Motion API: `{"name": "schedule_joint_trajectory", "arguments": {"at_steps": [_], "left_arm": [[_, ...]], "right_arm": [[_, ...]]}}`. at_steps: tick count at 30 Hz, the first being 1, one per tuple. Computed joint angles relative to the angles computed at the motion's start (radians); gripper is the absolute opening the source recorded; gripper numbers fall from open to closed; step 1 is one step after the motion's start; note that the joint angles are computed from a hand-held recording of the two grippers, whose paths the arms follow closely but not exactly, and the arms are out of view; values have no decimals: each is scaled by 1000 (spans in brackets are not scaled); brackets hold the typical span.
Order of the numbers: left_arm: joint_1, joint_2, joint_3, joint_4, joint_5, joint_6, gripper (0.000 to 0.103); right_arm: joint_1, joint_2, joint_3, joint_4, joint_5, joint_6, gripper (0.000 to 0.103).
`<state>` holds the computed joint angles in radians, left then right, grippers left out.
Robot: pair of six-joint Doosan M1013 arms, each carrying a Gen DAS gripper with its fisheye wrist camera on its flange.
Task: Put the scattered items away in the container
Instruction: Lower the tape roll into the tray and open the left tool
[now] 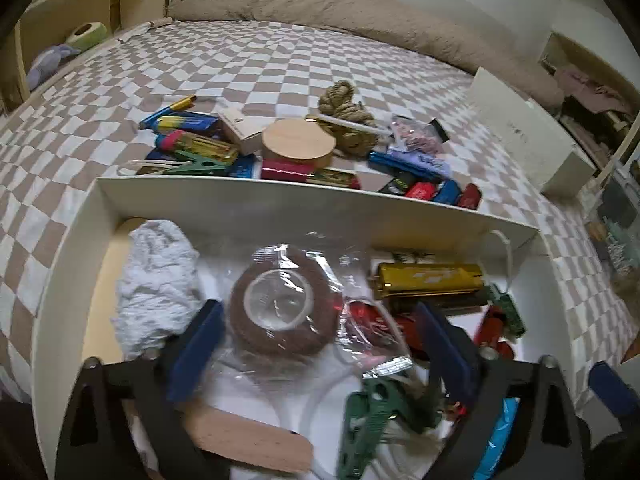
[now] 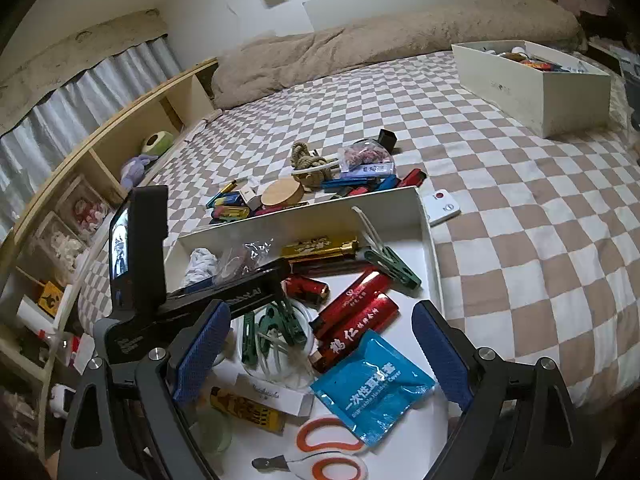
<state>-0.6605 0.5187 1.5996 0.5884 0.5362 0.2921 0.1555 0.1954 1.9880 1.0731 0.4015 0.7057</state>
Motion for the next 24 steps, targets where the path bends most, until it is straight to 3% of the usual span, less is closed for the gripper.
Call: {"name": "schedule_joint_trajectory", "arguments": {"at_steps": [9,15,18,20,22,24], "left_arm": [[25,-59,69,-82,-156,20,101],[52,-122,141,-39,-289,-72,101],[77,-143,161,-165,-339,23,101],[80,-148,157,-125,-315,-4,101],[55,-139,123,74,-173,-102,101],[27,-119,87,160,-40,-60,101]], "right_arm": [[-5,0,-1,28,13,-23,92],[-13,-5,1,78,33,-55,92],[-20,-2,-2,108,56,-60,92],[-21,2,-5,110,69,-49,92],[-17,5,-9,80,62,-17,92],[-13,8,-13,54,60,5,92]]}}
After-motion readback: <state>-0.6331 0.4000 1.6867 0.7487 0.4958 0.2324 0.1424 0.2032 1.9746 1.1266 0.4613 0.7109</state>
